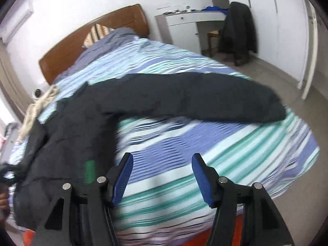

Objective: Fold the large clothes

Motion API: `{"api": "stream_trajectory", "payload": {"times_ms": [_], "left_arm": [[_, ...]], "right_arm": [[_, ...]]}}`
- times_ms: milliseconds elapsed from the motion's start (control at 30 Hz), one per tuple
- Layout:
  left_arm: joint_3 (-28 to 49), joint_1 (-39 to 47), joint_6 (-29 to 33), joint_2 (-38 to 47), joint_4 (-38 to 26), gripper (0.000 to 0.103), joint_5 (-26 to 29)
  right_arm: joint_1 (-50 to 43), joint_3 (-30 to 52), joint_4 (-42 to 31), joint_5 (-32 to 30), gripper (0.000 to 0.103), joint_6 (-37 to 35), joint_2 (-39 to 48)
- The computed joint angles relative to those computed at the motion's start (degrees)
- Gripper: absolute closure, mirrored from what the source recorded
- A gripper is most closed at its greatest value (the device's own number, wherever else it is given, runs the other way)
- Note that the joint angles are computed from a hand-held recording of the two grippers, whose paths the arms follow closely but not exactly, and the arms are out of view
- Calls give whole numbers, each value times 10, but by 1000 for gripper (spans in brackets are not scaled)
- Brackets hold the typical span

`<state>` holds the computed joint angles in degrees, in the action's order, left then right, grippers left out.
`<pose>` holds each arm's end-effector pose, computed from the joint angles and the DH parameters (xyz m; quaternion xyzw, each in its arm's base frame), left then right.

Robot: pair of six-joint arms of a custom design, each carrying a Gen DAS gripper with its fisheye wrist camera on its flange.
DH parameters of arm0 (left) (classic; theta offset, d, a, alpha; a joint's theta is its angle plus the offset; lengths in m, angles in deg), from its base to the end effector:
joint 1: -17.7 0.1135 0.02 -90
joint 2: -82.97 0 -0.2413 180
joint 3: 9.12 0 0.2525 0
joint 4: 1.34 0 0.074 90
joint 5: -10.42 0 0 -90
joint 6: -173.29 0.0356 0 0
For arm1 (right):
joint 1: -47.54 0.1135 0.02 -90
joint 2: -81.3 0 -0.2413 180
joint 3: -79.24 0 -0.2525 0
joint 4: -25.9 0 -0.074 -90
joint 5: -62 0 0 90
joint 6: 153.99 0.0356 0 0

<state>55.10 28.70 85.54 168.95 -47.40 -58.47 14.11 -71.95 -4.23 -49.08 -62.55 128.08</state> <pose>0.2754 0.0405 0.1613 -0.0385 0.9646 -0.1567 0.2086 0.1460 -0.0811 0.1316 0.2127 0.8956 0.0674 0.3850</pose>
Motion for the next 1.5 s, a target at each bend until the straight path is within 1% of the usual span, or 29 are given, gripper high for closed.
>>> {"api": "stream_trajectory", "payload": {"times_ms": [33,133,167,200,267,300,367,400,467,500,567,600,667,733,767,800,867,900,933,967,1000,1033,1100,1233,1300,1400,1433,1467,1500], "left_arm": [[9,16,13,-9,-17,87,12],[48,83,75,-61,-77,88,2],[78,128,119,-70,-113,88,13],[101,161,148,-70,-135,88,18],[147,221,205,-57,-155,88,10],[168,252,237,-50,-153,88,-5],[196,287,274,-26,-122,87,-46],[212,305,294,-7,-100,87,-73],[230,324,313,28,-57,87,-116],[247,334,320,59,-34,87,-143],[273,348,327,110,1,87,-189],[287,348,330,144,24,87,-222],[295,343,327,189,59,87,-268],[312,352,325,236,80,87,-297],[322,350,320,244,75,86,-307],[331,351,314,259,74,85,-315],[346,360,304,276,67,75,-322],[359,360,293,287,60,72,-326],[356,364,289,284,59,64,-325],[347,367,286,277,65,49,-328],[328,373,284,263,75,42,-328],[321,373,278,257,78,35,-321],[272,395,282,205,76,34,-273],[167,424,300,69,17,30,-139],[111,422,320,-5,-15,27,-82],[36,382,339,-120,-77,23,-7],[8,357,339,-165,-95,21,14],[-7,342,337,-189,-103,20,26],[-34,309,321,-232,-112,19,43]], "right_arm": [[21,-4,-27,7,42,14,-40],[66,-2,-79,29,42,23,-114],[75,0,-95,40,42,22,-136],[81,2,-99,48,42,21,-144],[90,6,-126,63,42,20,-180],[97,8,-131,71,42,23,-187],[113,12,-137,85,42,33,-193],[116,15,-131,84,42,34,-183],[132,15,-121,88,42,40,-168],[146,14,-120,94,42,46,-167],[168,13,-119,98,42,55,-165],[184,12,-118,104,42,62,-166],[214,13,-118,121,42,73,-166],[232,14,-123,132,42,78,-166],[235,15,-128,134,42,78,-168],[237,16,-133,136,42,78,-171],[235,17,-146,138,42,77,-178],[228,18,-154,135,42,72,-181],[222,18,-160,135,42,68,-184],[216,20,-167,138,41,64,-184],[208,21,-173,140,40,58,-183],[198,25,-178,139,37,52,-181],[180,25,-187,147,35,40,-184],[190,37,-199,149,35,30,-182],[239,48,-189,161,35,40,-169],[306,60,-151,171,35,57,-133],[336,64,-130,180,35,66,-110],[357,68,-115,189,35,74,-93],[384,74,-90,199,35,84,-66]]}}
